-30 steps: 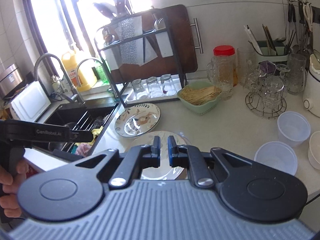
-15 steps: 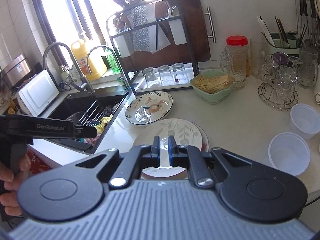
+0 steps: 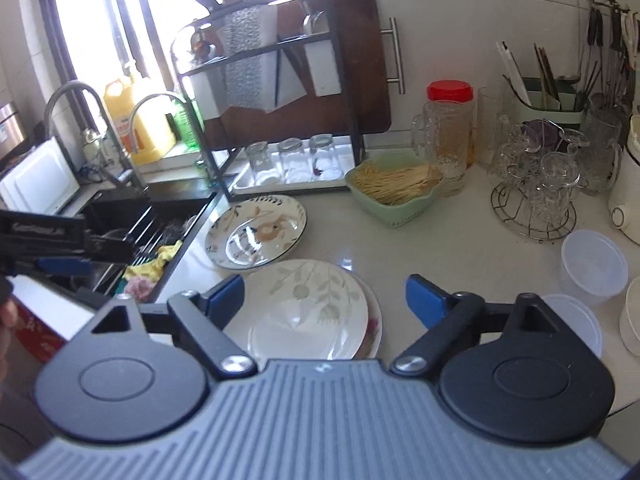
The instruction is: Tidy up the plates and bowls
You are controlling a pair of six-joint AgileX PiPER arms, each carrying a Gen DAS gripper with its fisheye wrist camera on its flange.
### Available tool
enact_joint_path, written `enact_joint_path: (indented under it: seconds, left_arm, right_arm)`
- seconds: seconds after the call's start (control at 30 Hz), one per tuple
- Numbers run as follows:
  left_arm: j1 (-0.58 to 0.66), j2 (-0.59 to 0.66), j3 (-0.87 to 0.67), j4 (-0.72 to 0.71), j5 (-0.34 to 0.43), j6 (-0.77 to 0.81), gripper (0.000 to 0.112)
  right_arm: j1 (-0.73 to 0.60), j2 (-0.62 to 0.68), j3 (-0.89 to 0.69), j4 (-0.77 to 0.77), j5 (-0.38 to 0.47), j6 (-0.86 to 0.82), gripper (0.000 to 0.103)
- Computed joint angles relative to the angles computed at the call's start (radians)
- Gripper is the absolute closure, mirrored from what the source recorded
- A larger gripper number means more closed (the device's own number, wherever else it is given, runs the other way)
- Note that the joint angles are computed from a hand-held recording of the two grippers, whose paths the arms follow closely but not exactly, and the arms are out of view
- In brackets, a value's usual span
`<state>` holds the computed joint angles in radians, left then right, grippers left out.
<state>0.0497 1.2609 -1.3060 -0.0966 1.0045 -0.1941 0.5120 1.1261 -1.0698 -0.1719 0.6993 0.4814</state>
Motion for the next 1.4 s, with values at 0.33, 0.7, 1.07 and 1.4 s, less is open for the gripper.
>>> enact_joint_path:
  seconds: [0.33, 0.7, 1.07, 1.4]
  left_arm:
    - [0.096, 0.14, -0.081, -0.114, -0.013, 0.17, 0.027]
    - [0.21, 0.355, -0.254, -0.264, 0.019, 0.383, 0.027]
    - [0.272, 0.592, -0.486, -0.336, 0.071, 0.458, 0.027]
    - [0.292, 0.831, -0.775, -0.361, 0.208, 0.518, 0.027]
  right_arm:
    - [0.015, 0.128, -0.066, 0.018, -0.021, 0.057, 0.015]
    - [0.057, 0.309, -0.222, -0.061, -0.014, 0.188, 0.015]
    - [0.066, 0.509, -0.424, -0.057, 0.016, 0.179, 0.015]
    - [0.063, 0.685, -0.601, -0.042, 0.079, 0.268, 0.016]
